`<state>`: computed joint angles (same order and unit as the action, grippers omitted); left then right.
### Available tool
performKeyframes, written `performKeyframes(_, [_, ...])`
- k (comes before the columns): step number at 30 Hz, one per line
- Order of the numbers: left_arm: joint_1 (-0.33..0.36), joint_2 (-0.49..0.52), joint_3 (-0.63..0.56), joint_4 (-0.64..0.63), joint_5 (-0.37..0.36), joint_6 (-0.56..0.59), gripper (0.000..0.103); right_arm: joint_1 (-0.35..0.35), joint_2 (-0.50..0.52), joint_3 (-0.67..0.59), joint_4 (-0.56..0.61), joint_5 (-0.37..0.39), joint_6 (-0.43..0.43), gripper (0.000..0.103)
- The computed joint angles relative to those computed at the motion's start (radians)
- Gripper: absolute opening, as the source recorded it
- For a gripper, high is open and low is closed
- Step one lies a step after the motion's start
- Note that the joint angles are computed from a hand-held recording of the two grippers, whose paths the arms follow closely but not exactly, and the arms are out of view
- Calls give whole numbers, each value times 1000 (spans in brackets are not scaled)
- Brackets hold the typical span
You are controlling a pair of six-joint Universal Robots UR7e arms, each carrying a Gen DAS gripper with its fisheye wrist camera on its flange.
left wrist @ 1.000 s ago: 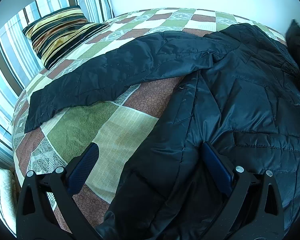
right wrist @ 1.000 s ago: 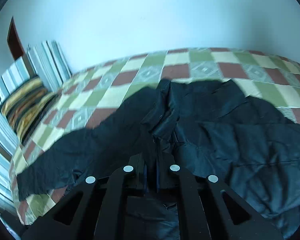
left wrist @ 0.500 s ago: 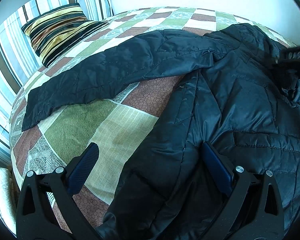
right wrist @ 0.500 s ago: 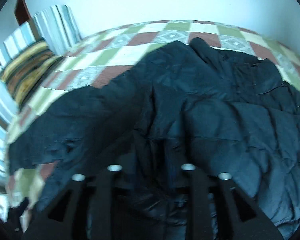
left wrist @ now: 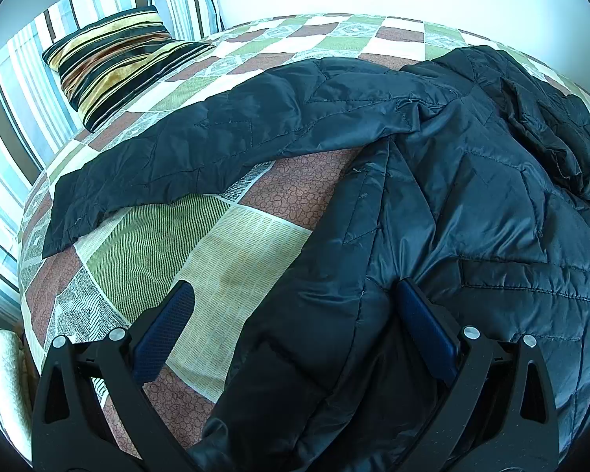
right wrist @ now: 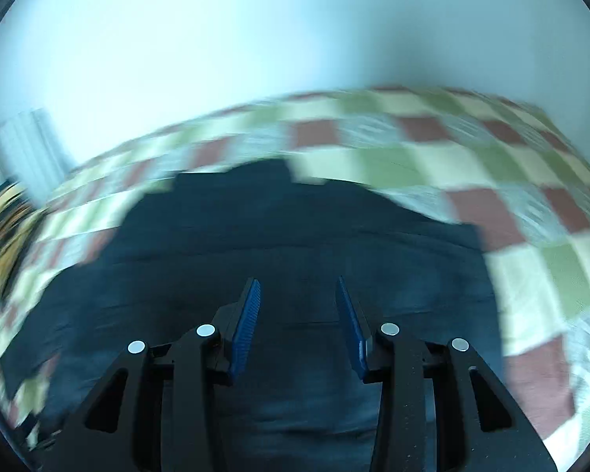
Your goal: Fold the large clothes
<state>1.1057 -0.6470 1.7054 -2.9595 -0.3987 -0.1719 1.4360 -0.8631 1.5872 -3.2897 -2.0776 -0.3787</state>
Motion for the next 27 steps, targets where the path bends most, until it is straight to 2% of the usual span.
performKeyframes(2, [0, 0, 0, 1, 0, 0, 101, -37, 1, -26, 38, -64, 27, 41])
performKeyframes(5, [0, 0, 0, 3, 1, -1, 101, -81, -4, -26, 84, -48, 52, 41])
performKeyframes(8, [-1, 1, -1, 10, 7, -3, 101, -108, 12, -22, 72, -29, 29, 41])
performKeyframes(12, [-2, 2, -2, 16, 11, -5, 101, -96, 66, -40, -21, -76, -42, 41])
performKeyframes(21, [-2, 2, -2, 18, 8, -9, 101, -106, 49, -21, -57, -28, -53, 43])
performKeyframes(24, [-1, 2, -3, 18, 6, -11, 101, -98, 21, 23, -124, -10, -62, 52])
performKeyframes(26, [-1, 2, -2, 20, 4, -13, 101, -90, 13, 52, -210, -23, -76, 73])
performKeyframes(27, [-1, 2, -3, 20, 5, -12, 101, -85, 15, 59, -259, -38, -90, 76])
